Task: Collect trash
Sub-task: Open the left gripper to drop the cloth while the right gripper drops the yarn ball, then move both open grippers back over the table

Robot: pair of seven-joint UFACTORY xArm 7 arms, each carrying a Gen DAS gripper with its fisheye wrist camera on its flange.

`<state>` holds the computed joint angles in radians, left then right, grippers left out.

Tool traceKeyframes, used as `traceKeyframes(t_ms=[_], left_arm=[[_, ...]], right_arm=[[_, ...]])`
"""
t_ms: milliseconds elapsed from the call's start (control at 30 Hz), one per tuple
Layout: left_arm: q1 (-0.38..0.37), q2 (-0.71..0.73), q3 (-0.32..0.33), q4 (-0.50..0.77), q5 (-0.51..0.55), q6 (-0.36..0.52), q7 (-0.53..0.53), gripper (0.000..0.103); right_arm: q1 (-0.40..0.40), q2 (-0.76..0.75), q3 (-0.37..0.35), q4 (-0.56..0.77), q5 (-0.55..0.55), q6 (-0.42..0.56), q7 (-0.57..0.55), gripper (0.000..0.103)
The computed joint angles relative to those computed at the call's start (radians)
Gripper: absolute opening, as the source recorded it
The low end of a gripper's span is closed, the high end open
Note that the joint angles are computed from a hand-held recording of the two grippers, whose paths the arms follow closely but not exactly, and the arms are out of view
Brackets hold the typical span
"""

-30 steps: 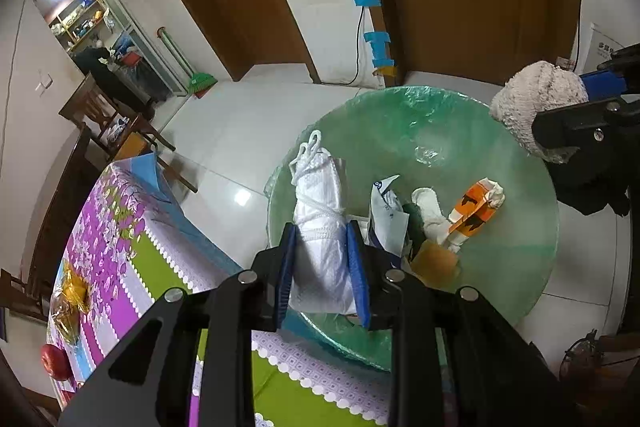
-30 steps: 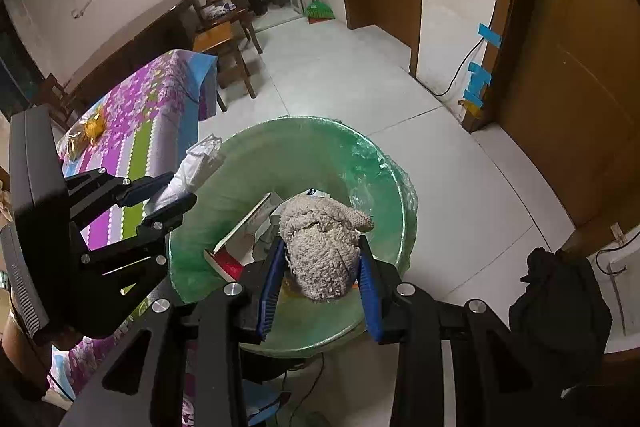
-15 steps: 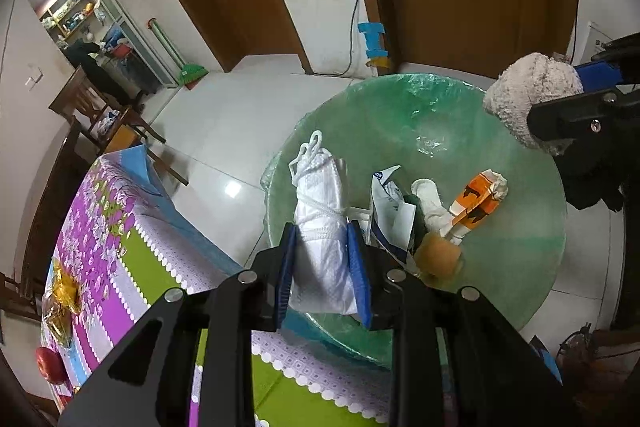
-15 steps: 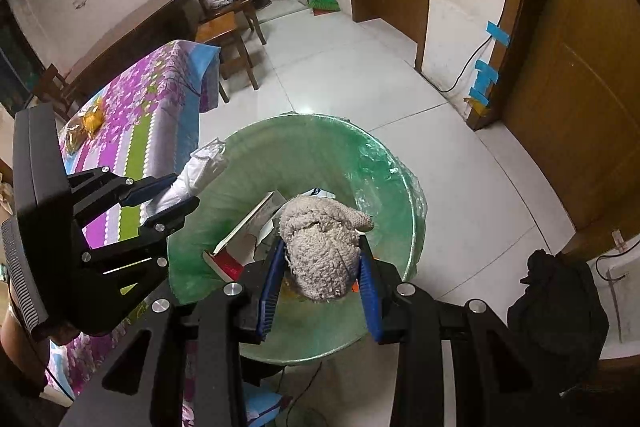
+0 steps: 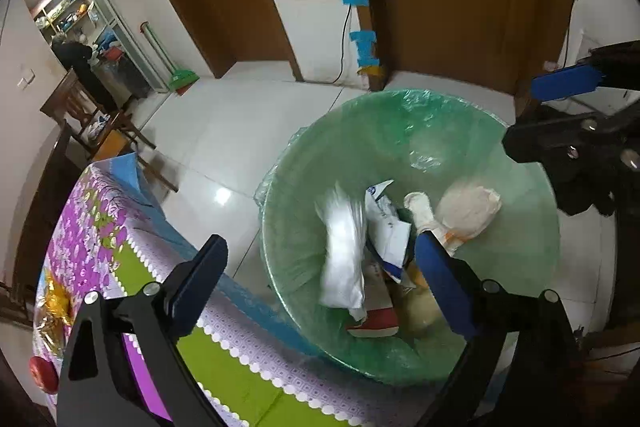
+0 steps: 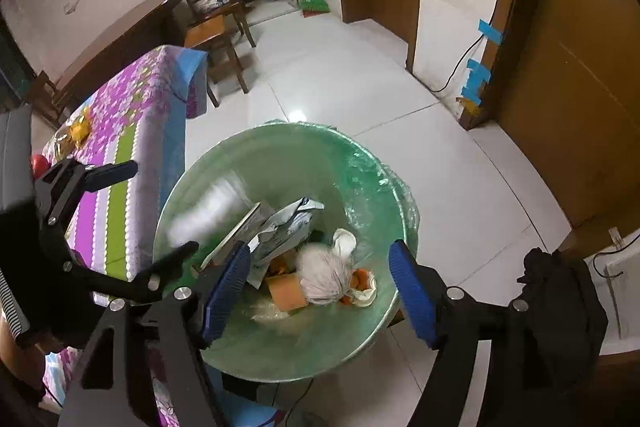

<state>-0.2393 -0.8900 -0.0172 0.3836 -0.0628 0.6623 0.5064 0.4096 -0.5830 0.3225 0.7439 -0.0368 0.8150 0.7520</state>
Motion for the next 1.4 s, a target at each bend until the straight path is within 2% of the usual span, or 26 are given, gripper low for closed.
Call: traceKeyframes(t_ms=[333, 500, 600, 667, 733, 867, 967, 1167, 1267, 1400], left_arm=[[0.022, -0.064, -0.026, -0.049, 0.025, -0.039, -0.037, 0.091], [0.034, -0.130, -0.028, -0.084, 0.050, -0.051, -0.052, 0.091], [0.049, -0.193, -0.022, -0.108, 0.064, -0.049, -0.060, 0.091], [0.059, -0.232, -0.015, -0.121, 0.072, -0.043, -0.059, 0.091], [0.080, -0.289, -0.013, -0.145, 0.090, -0.045, -0.056, 0.091], [0.122, -0.395, 0.021, -0.178, 0.114, -0.022, -0.029, 0.091], [0.168, -0.474, 0.053, -0.195, 0.125, 0.003, -0.004, 0.091], [0.290, -0.612, 0.163, -0.210, 0.138, 0.077, 0.089, 0.091], [0.393, -0.644, 0.267, -0.197, 0.151, 0.125, 0.166, 0.091], [0.537, -0.590, 0.402, -0.162, 0.172, 0.136, 0.275, 0.091]], right_arm=[[-0.001, -0.036, 0.006, -0.035, -0.002, 0.002, 0.014, 0.072], [-0.009, -0.055, 0.045, -0.040, -0.036, 0.003, 0.060, 0.072], [-0.026, -0.080, 0.088, -0.038, -0.087, 0.007, 0.107, 0.072], [-0.059, -0.107, 0.155, -0.022, -0.163, 0.018, 0.172, 0.072], [-0.065, -0.116, 0.176, -0.017, -0.193, 0.016, 0.200, 0.072], [-0.109, -0.154, 0.263, 0.012, -0.294, 0.011, 0.292, 0.072], [-0.154, -0.167, 0.333, 0.046, -0.366, -0.009, 0.360, 0.072], [-0.247, -0.165, 0.450, 0.118, -0.434, -0.098, 0.504, 0.073], [-0.318, -0.147, 0.528, 0.173, -0.466, -0.125, 0.557, 0.073], [-0.447, -0.068, 0.675, 0.281, -0.504, -0.186, 0.583, 0.073]])
